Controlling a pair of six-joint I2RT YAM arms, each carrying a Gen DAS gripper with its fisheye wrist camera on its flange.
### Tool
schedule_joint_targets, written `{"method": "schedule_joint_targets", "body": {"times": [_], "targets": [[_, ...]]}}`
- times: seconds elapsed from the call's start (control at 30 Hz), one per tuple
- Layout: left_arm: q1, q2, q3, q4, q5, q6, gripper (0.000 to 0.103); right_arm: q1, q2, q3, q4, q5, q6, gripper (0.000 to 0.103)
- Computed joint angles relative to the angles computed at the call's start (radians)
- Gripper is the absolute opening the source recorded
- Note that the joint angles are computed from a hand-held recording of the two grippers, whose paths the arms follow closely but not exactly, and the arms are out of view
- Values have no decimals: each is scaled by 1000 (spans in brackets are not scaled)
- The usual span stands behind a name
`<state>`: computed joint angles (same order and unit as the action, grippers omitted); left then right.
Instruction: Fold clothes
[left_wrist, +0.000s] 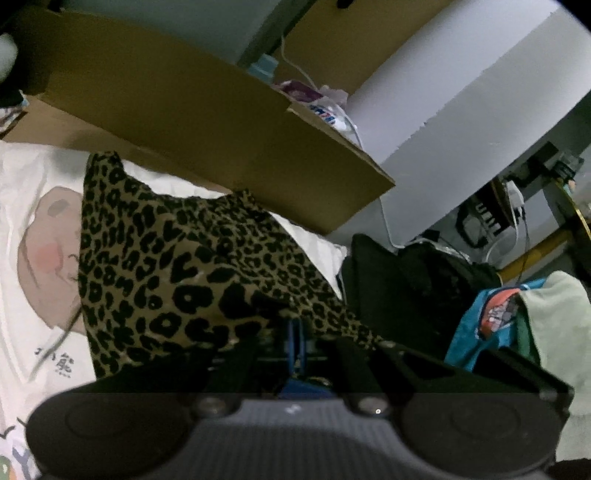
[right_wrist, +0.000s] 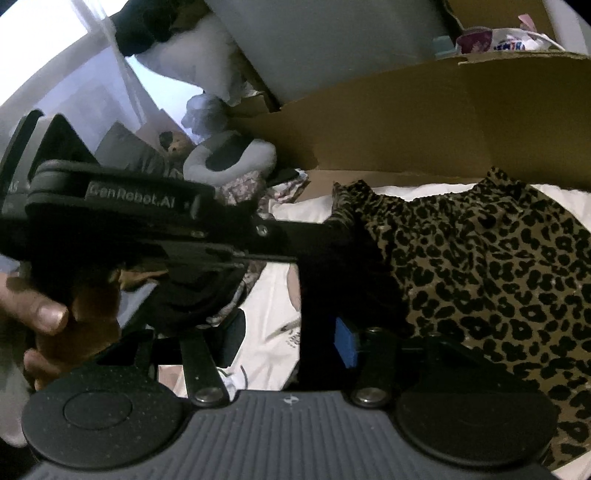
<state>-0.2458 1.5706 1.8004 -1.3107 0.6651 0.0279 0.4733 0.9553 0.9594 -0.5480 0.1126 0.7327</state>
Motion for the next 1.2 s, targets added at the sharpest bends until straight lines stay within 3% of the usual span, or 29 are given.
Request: {"method": "schedule_joint_targets", "body": {"times": [0.2, 0.27, 0.33, 0.4, 0.73, 0.87, 1.2], "targets": [[-16, -13, -19, 21, 2, -47, 3, -17, 12, -11, 31, 5, 15, 56], [-18, -13, -14, 22, 2, -52, 3, -18, 14, -15, 37, 14, 22, 46], [-22, -18, -19, 27, 1, -59, 3, -27, 17, -19, 34, 7, 29, 13], [-28, -24, -31, 37, 1, -68, 3, -33, 14, -27, 35, 5, 34, 2], [-31, -28, -17, 57, -4, -97, 4, -22, -18, -38, 20, 57, 22, 0], [-16, -40, -22, 88, -3, -137, 11, -73, -64, -41, -18, 50, 31, 0], [31, -17, -73, 62, -67, -106, 16, -245, -199, -71, -140, 13, 34, 0]]}}
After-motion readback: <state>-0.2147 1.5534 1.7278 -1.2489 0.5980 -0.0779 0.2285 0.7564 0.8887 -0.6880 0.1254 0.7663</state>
